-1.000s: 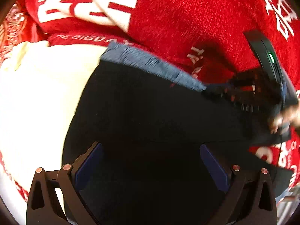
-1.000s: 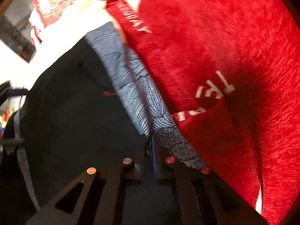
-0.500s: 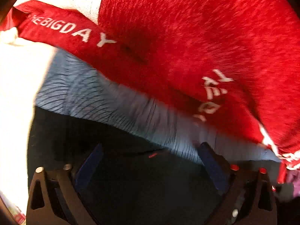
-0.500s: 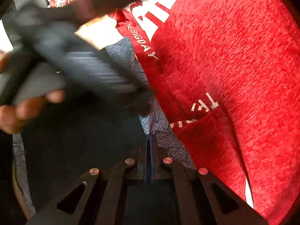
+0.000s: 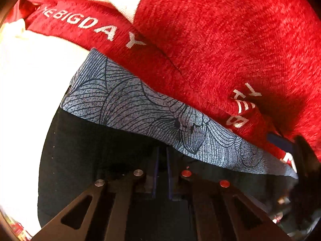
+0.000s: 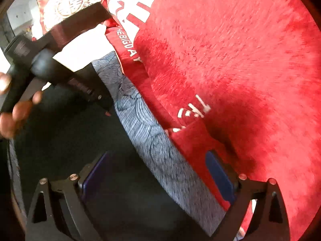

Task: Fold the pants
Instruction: 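Close the left tool on the waistband while the right tool grips it too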

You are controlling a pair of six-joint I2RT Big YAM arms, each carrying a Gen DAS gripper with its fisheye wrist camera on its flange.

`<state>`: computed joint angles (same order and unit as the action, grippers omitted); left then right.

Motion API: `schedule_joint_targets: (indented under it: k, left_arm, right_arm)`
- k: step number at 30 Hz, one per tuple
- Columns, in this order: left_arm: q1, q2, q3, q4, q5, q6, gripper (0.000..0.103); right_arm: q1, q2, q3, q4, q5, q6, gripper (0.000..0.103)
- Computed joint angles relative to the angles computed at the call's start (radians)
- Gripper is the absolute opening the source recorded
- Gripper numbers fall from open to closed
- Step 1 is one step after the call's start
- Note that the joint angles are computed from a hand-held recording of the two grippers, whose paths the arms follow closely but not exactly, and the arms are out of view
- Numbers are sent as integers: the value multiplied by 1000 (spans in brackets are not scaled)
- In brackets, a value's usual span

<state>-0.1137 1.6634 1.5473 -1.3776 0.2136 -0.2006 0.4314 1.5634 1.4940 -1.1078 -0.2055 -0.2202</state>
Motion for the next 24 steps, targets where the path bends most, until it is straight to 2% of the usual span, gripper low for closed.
schedule_joint_targets:
  k: [3,4,5,6,7,10,11,12,13,15,17,18,19,20,21,22,23,24]
  left_arm:
    - [19,-6,-20,17,28,17,10]
    - [22,-9,-27,23,36,23,10]
    - [36,-15,-34,23,44,39,10]
    - [46,-24,-44,28,52,54,10]
    - [54,-28,-49,31,62,68,10]
    - [99,-69,-64,15,164,46,13]
    - [127,-85,-64,-1,203,46,33]
    - [145,-106,-73,4,255,25,58]
    - [154,-129,-91,19,273,-5,103]
    - [164,-193,-126,97,281,-103,102]
    - [153,-190,-91,69,258,-88,102]
    - [138,-178,-79,62,226,-69,102]
    - [115,-170,-67,44,160,-63,102]
    - [84,-145,-46,1,45,-70,102]
    - [78,-125,-34,-16,13,-73,102]
    - [74,-113,-38,-16,-3,-82,89]
    - [71,-98,-41,-26,-20,-91,51]
    - [74,-89,-41,-43,2,-87,35]
  right_arm:
    - [3,104,84,-109,-30,-43,96]
    - [0,135,106,-146,-69,-56,84]
    - [3,164,123,-188,-88,-82,61]
    - [8,159,120,-180,-77,-94,55]
    - [12,156,126,-189,-99,-106,26]
    - [39,114,105,-168,-23,-134,14]
    - [45,93,93,-151,-11,-133,14]
    - [55,59,72,-120,7,-126,14]
    - [62,38,56,-101,16,-121,14]
    - [87,-21,5,-47,60,-111,14]
    - [115,-85,-56,13,111,-94,14]
    - [127,-109,-80,35,131,-83,14]
    - [138,-129,-100,48,146,-73,14]
    - [154,-140,-119,68,163,-57,14]
    - [157,-148,-121,71,172,-51,14]
    - [167,-158,-132,84,184,-37,14]
    - [172,-167,-145,96,192,-27,14]
    - [179,-178,-154,103,203,-12,13]
